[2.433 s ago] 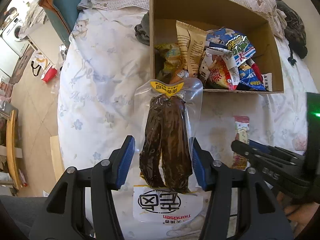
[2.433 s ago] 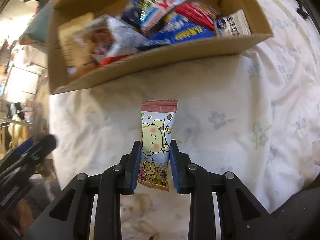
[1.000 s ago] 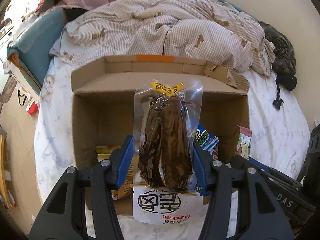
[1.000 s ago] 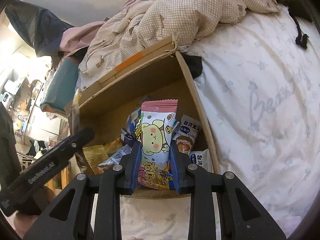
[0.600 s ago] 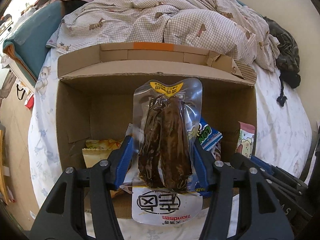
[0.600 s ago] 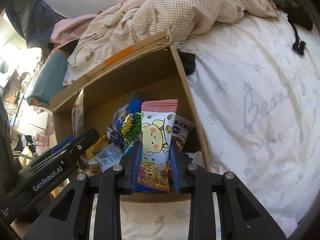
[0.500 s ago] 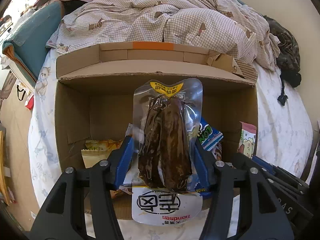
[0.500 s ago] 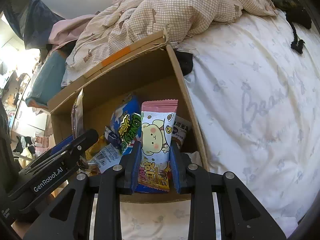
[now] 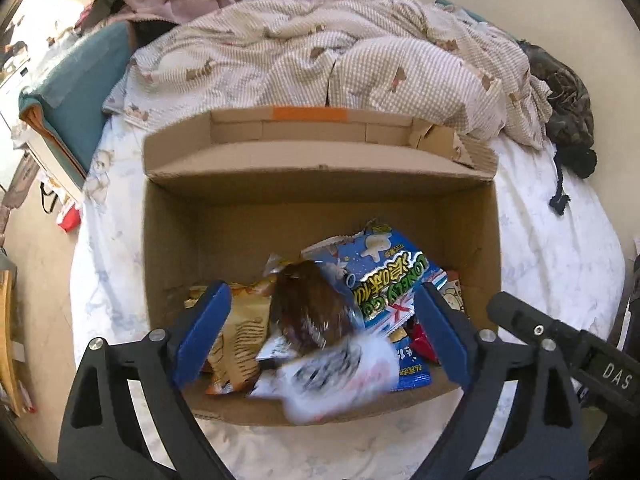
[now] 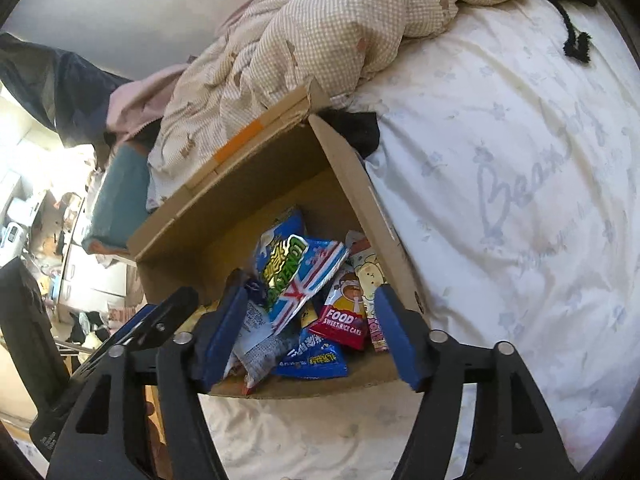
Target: Organize snacks
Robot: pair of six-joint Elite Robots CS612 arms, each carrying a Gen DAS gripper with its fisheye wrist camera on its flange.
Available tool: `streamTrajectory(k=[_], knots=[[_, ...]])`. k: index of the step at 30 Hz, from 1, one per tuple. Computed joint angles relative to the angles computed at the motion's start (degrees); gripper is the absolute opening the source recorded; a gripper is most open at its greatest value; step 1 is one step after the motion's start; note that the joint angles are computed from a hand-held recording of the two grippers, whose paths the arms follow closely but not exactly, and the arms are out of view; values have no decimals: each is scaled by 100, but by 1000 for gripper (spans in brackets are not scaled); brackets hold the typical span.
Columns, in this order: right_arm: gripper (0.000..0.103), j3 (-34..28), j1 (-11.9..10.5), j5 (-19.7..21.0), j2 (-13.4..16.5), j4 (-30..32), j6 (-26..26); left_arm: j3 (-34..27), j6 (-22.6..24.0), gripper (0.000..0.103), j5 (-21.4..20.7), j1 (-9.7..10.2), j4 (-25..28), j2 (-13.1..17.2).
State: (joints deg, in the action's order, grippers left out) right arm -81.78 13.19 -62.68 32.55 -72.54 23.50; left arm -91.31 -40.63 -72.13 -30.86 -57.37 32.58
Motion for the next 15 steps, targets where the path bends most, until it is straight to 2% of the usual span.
streamTrajectory(k=[3,5,8,9,11,15], knots=[[79,-122,19,-170,17,-37,-16,-196,148,91,166,-58,-58,31],[87,-196,33,-237,18,-7,-89,-362,224,91,390,-121,-44,62],[90,-326,69,-418,42,-131,-197,-619,241,91,508,-165,-35,122],[90,-388,94,-515,53,-196,-304,-742,220,91,585,-186,37,148],[98,-512,157,-757,81,-268,-511,-928,146,91,759,-223,170,190],[101,-789,268,-1060,181,-370,-802,-1335,22,91,1228,-317,463,311]])
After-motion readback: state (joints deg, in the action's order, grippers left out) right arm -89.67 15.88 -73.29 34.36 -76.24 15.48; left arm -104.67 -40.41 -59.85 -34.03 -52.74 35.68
